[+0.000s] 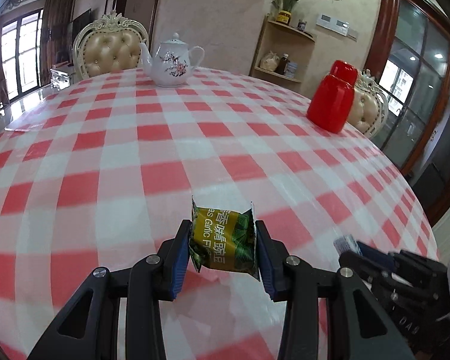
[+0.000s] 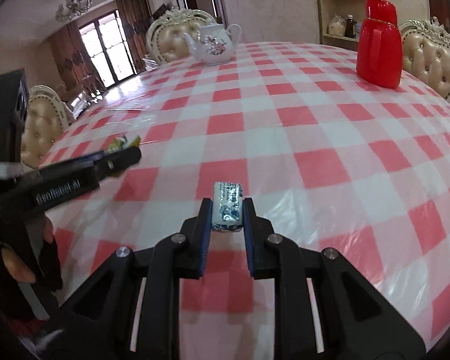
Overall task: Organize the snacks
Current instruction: 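Grasp the small white-blue candy with the right tool while the left tool holds the green pack, then carry the green pack and white candy to the clear box and release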
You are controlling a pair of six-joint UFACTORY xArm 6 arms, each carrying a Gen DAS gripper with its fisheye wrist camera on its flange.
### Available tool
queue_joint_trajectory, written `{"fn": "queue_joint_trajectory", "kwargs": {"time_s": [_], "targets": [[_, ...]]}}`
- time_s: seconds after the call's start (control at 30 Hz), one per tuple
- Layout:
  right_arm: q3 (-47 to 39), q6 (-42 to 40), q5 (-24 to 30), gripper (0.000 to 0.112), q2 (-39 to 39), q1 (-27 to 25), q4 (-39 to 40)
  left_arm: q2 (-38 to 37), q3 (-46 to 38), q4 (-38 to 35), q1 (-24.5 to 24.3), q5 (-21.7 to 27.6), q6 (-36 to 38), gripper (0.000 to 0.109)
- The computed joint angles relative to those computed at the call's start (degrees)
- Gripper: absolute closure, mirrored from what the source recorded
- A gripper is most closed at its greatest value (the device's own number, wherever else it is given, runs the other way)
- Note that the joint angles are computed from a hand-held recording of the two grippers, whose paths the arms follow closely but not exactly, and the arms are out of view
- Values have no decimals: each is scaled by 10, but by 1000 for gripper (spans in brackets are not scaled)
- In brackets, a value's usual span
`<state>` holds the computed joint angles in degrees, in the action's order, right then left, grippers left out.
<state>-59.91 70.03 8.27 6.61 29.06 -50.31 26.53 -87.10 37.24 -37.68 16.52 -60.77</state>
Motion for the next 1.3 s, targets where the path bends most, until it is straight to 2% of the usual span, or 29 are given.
{"fn": "queue_joint_trajectory", "kwargs": {"time_s": [0.2, 0.37, 0.5, 0.6, 0.77, 1.0, 1.3], "targets": [[13, 57, -15, 89, -17, 16, -58, -62, 85, 92, -5, 1, -121, 67], [27, 122, -19, 89, -33, 34, -118, -126, 150, 205, -18, 33, -241, 67], [40, 176, -8, 89, -56, 53, -173, -179, 218, 220, -27, 37, -275, 67], [45, 190, -1, 89, -69, 83, -195, -237, 273, 259, -44, 69, -310, 67], [28, 189, 11, 89, -57, 138, -204, -353, 380, 283, -57, 121, -349, 67], [-41, 122, 22, 89, -1, 227, -163, -539, 538, 270, -67, 201, -370, 67], [-175, -95, 31, 89, 114, 337, 1, -797, 709, 201, -92, 342, -332, 67]]}}
